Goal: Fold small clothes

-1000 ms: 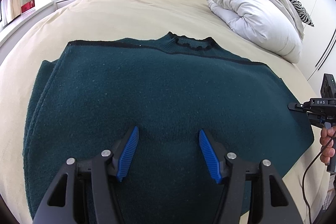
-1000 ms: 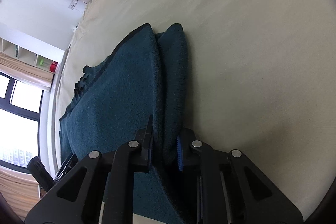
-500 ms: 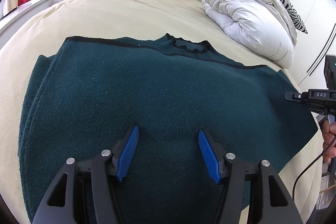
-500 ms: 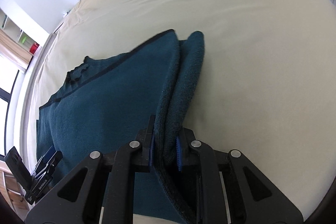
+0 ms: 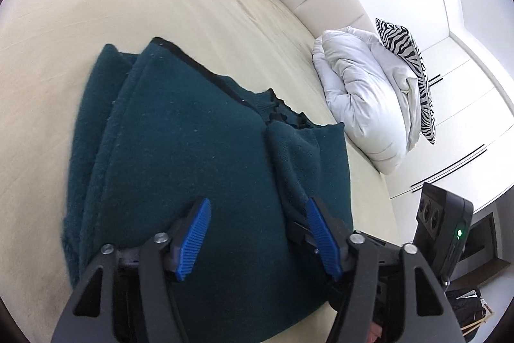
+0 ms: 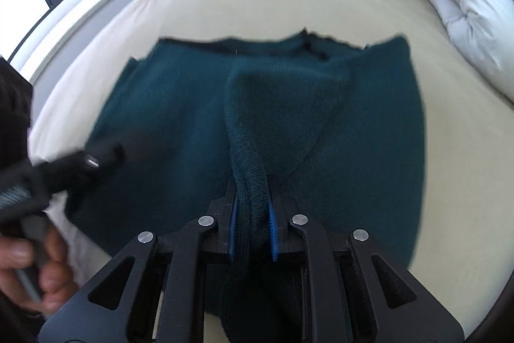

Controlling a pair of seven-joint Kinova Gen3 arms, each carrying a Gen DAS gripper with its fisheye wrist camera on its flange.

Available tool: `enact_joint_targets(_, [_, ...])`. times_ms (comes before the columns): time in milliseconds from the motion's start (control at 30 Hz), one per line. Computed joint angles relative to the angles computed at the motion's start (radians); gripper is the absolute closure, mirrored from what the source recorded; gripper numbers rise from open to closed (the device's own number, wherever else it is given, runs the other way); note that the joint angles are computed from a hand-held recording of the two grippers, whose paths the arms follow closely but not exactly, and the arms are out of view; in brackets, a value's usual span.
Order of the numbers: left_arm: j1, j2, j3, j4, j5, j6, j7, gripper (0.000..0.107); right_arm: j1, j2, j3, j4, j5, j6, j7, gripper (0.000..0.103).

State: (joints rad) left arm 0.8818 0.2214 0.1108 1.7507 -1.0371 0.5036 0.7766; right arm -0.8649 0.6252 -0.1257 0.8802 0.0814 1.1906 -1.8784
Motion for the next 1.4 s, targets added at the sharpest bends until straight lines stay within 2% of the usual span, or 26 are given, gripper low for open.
enact_joint_targets(67, [-0.013,0.014,-0.015,-0.02,0.041,-0.045,-0.036,0.037,-0.002,-0.025,0.001,0.038,0.013,-0.035,-0.005,0.089])
enact_joint_targets(133, [-0.048,0.027,-0.017,-0.024,0.055,-0.124,-0.041,0.037,0.026,-0.066,-0.05,0.089,0.062,-0.049,-0.007,0.089])
enact_joint_targets(200, [-0.063,0.038,-0.032,-0.032,0.11,-0.173,-0.092,0.036,0.032,-0.081,-0.075,0.112,0.094,-0.064,-0.02,0.089])
enact_joint_targets(300, [-0.104,0.053,0.007,-0.065,0.227,-0.155,-0.214,0.036,0.023,-0.133,-0.034,0.199,0.051,-0.145,0.014,0.086])
enact_joint_targets(367, [-0.117,0.061,0.018,-0.084,0.288,-0.149,-0.276,0.035,-0.027,-0.133,0.01,0.22,0.046,-0.184,0.012,0.085])
enact_joint_targets(433, [-0.137,0.067,0.037,-0.103,0.352,-0.137,-0.35,0.032,-0.021,-0.129,0.016,0.227,-0.019,-0.207,0.049,0.083])
enact_joint_targets(500, [-0.155,0.073,0.055,-0.124,0.415,-0.12,-0.421,0.032,0.016,-0.151,-0.002,0.266,-0.096,-0.229,0.101,0.072])
enact_joint_targets(533, [-0.163,0.075,0.062,-0.132,0.443,-0.117,-0.454,0.032,0.043,-0.175,-0.022,0.31,-0.137,-0.258,0.128,0.056])
enact_joint_targets(567, [-0.172,0.079,0.069,-0.14,0.473,-0.114,-0.486,0.032,0.07,-0.203,-0.05,0.356,-0.162,-0.296,0.145,0.051])
enact_joint_targets(667, [-0.169,0.088,0.069,-0.166,0.533,-0.097,-0.555,0.032,0.132,-0.326,-0.104,0.495,-0.176,-0.367,0.144,0.051])
enact_joint_targets(767, [-0.161,0.117,0.076,-0.24,0.589,-0.016,-0.644,0.032,0.248,-0.447,-0.17,0.634,-0.192,-0.437,0.087,0.051])
enact_joint_targets(867, [-0.151,0.132,0.058,-0.268,0.638,-0.015,-0.686,0.033,0.358,-0.539,-0.182,0.773,-0.212,-0.541,0.017,0.051])
enact_joint_targets(1000, [-0.163,0.155,0.057,-0.301,0.731,-0.005,-0.77,0.038,0.527,-0.567,-0.216,0.871,-0.374,-0.614,0.043,0.051])
enact_joint_targets(1067, [-0.151,0.156,0.034,-0.296,0.761,-0.021,-0.779,0.04,0.617,-0.552,-0.27,0.89,-0.455,-0.628,0.105,0.051])
enact_joint_targets(1133, [-0.141,0.157,0.013,-0.291,0.796,-0.037,-0.79,0.041,0.656,-0.532,-0.291,0.897,-0.533,-0.641,0.184,0.051])
enact_joint_targets(1167, [-0.137,0.158,0.007,-0.297,0.812,-0.035,-0.802,0.041,0.65,-0.525,-0.281,0.897,-0.554,-0.636,0.211,0.051])
enact_joint_targets(1333, [-0.154,0.157,0.012,-0.291,0.903,-0.067,-0.879,0.044,0.512,-0.491,-0.133,0.87,-0.601,-0.603,0.271,0.051])
enact_joint_targets(1400, [-0.154,0.149,0.004,-0.271,0.929,-0.097,-0.889,0.045,0.464,-0.476,-0.102,0.869,-0.615,-0.622,0.276,0.051])
